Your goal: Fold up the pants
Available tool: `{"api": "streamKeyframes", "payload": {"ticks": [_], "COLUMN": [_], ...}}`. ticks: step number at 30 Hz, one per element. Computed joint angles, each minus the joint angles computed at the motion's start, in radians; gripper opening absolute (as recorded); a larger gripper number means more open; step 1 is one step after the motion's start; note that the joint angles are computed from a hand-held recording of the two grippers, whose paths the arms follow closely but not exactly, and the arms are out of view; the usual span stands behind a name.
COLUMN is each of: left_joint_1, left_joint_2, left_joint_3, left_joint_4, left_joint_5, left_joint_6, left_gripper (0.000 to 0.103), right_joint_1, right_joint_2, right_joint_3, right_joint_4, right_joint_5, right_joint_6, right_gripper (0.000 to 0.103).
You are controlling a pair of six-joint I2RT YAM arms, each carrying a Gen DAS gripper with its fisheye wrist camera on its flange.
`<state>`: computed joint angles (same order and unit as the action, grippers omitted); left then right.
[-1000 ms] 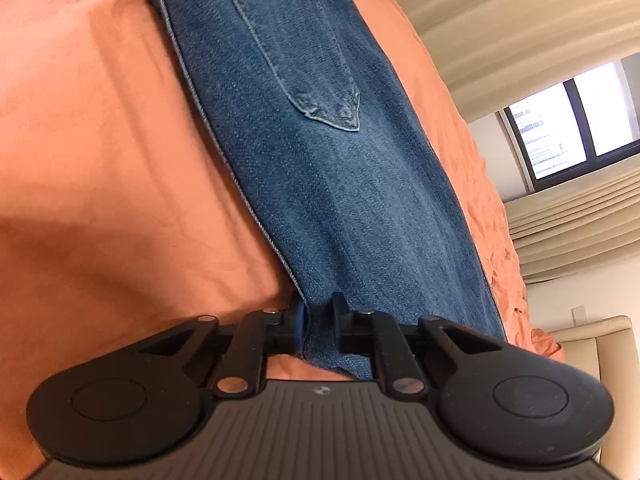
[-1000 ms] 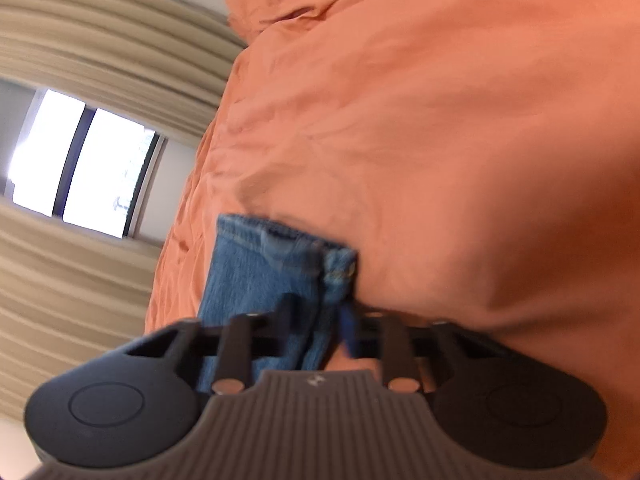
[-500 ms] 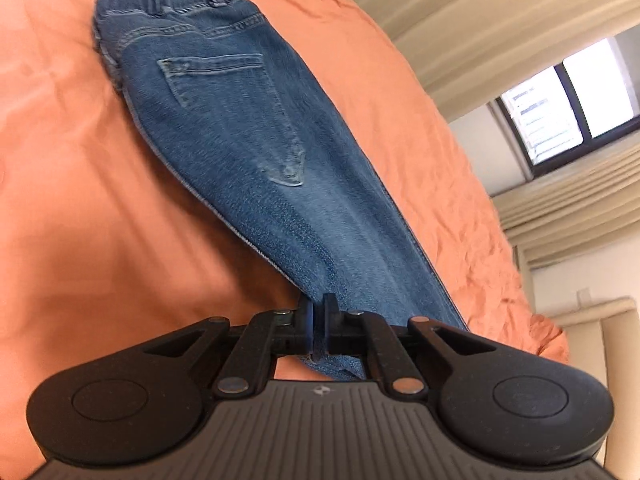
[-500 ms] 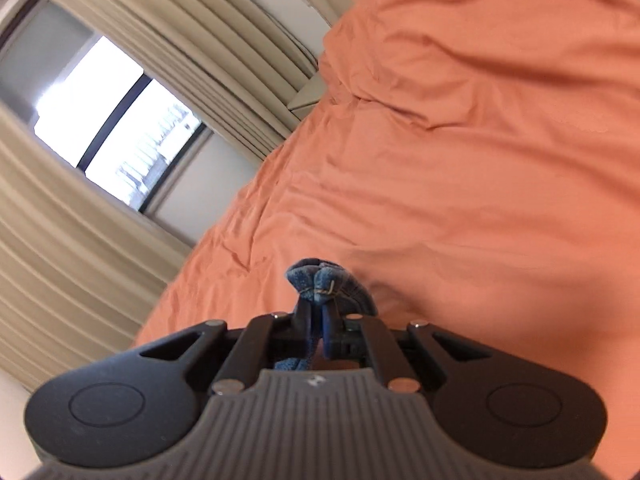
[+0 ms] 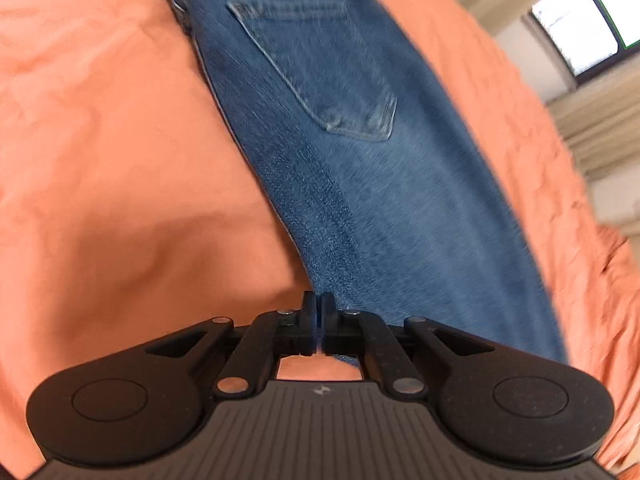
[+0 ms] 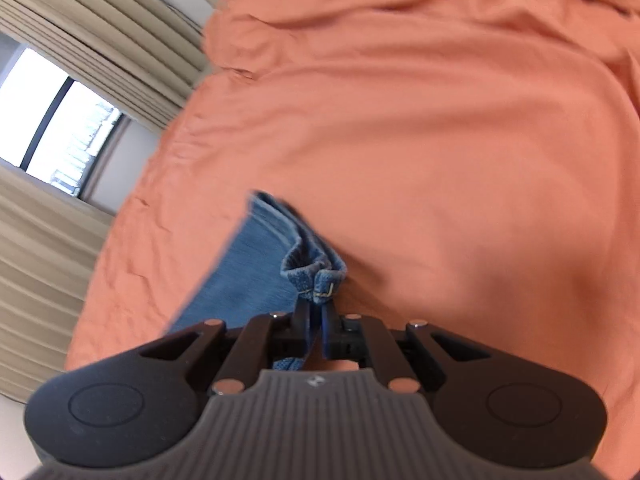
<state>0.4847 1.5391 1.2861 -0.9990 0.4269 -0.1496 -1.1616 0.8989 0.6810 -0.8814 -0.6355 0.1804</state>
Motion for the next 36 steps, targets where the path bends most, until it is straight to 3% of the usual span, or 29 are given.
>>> {"api": "streamKeyframes", "payload": {"ticks": [4,7,10,12,17,23,32,34,36], "left_joint_1": [-0.051,-0.115,-0.193,-0.225,-0.339,-0.547,-0.736,-0.770,-0.805], "left_joint_2": [0.000,-0.021,-0.053,-0.077,-0.061,0.067,0.300,0.354,0.398], "left_joint_3": [-0.002,0.049,0.098,0.126,0.203,0.289,0.472,0.514,0.555], "left_joint_4": [0.007,-0.035,-0.068,-0.085,-0.116,-0.068,-0.051,-0.051,-0.051], "left_joint_5": [-0.073,-0.188,-0.328,-0.353,-0.322,-0.306,-0.244,-0.232,-0.237], "left_joint_6": [0.061,0.126,0.176,0.192,0.226,0.243,0.213,0.225,0.239], "left_gripper": [0.003,0.015,0.024,0.032,0.033,0.033,0.033,0.033,0.033], "right_joint_1": [0.002,-0.018,-0.048,-0.112,-0.108,-0.022,0.063,0.071,0.077], "right_joint_2": [0.037,0.085,0.113,0.150,0.339,0.572,0.869,0.924,0.968], "right_joint_3": [-0.101,-0.076,0.012,0.088,0.271,0.351,0.447,0.467,0.479], "right_joint_4": [0.107,0.098,0.005,-0.072,-0.167,-0.113,-0.004,0.012,0.019], "right_joint_5": [0.016,-0.003,0.019,-0.023,-0.078,-0.134,-0.262,-0.307,-0.335], "right_joint_6": [0.014,-0.075,-0.265,-0.387,-0.531,-0.505,-0.456,-0.453,-0.455], "right_gripper": [0.001,0.007,0.032,0.049,0.054,0.056,0.055,0.051,0.038]}}
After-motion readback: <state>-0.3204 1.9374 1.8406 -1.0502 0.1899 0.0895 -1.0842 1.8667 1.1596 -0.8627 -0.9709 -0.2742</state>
